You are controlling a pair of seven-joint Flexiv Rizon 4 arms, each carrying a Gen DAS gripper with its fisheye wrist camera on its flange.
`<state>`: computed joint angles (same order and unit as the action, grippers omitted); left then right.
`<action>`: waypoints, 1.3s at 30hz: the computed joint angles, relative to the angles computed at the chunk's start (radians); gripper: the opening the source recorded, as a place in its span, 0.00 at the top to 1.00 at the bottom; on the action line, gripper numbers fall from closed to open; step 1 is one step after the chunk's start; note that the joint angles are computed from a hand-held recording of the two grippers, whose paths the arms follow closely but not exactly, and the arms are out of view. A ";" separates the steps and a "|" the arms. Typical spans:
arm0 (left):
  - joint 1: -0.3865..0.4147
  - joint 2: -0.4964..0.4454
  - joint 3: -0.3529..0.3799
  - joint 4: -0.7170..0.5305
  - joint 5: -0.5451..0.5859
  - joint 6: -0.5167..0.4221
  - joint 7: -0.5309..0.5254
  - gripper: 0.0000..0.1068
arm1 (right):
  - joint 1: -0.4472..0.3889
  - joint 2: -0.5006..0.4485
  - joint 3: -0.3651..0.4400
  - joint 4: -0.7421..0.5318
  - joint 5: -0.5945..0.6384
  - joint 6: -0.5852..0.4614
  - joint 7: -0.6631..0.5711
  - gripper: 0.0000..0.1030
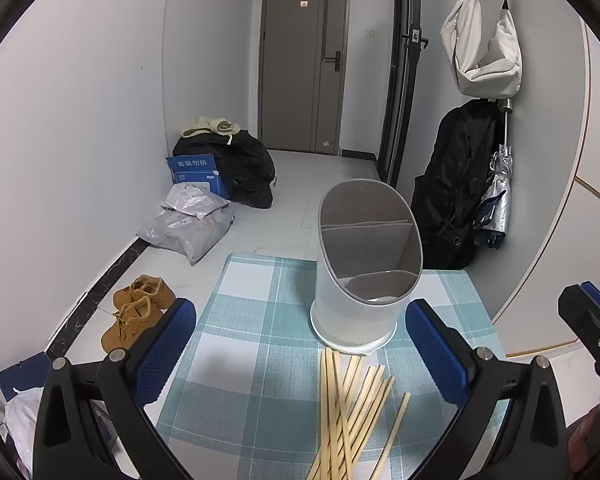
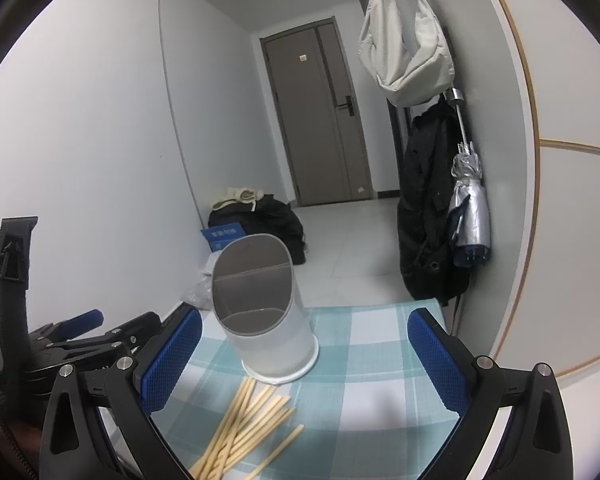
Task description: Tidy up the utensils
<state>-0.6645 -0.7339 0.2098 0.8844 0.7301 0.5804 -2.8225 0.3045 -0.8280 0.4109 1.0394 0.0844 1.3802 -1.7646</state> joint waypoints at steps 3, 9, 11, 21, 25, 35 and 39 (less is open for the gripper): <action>0.020 0.001 -0.014 0.013 -0.028 0.009 0.002 0.04 | 0.004 -0.002 -0.005 -0.001 -0.003 -0.003 0.002 0.00; 0.080 -0.005 -0.052 0.044 -0.141 -0.018 0.034 0.04 | 0.028 -0.018 -0.046 -0.025 -0.019 -0.043 0.037 0.00; 0.122 -0.009 -0.082 0.072 -0.209 -0.006 0.064 0.04 | 0.037 -0.024 -0.060 -0.033 -0.025 -0.058 0.050 0.00; 0.243 -0.070 -0.172 0.132 -0.533 0.021 0.235 0.07 | 0.057 -0.086 -0.086 -0.134 -0.027 -0.202 0.038 0.00; 0.219 -0.114 -0.144 0.047 -0.534 -0.072 0.295 0.07 | 0.061 -0.111 -0.094 -0.183 -0.011 -0.249 0.025 0.00; 0.212 -0.153 -0.128 -0.024 -0.536 -0.145 0.350 0.07 | 0.069 -0.135 -0.114 -0.244 0.042 -0.313 0.002 0.00; 0.210 -0.173 -0.124 -0.064 -0.524 -0.180 0.381 0.07 | 0.063 -0.125 -0.108 -0.235 0.062 -0.317 -0.014 0.00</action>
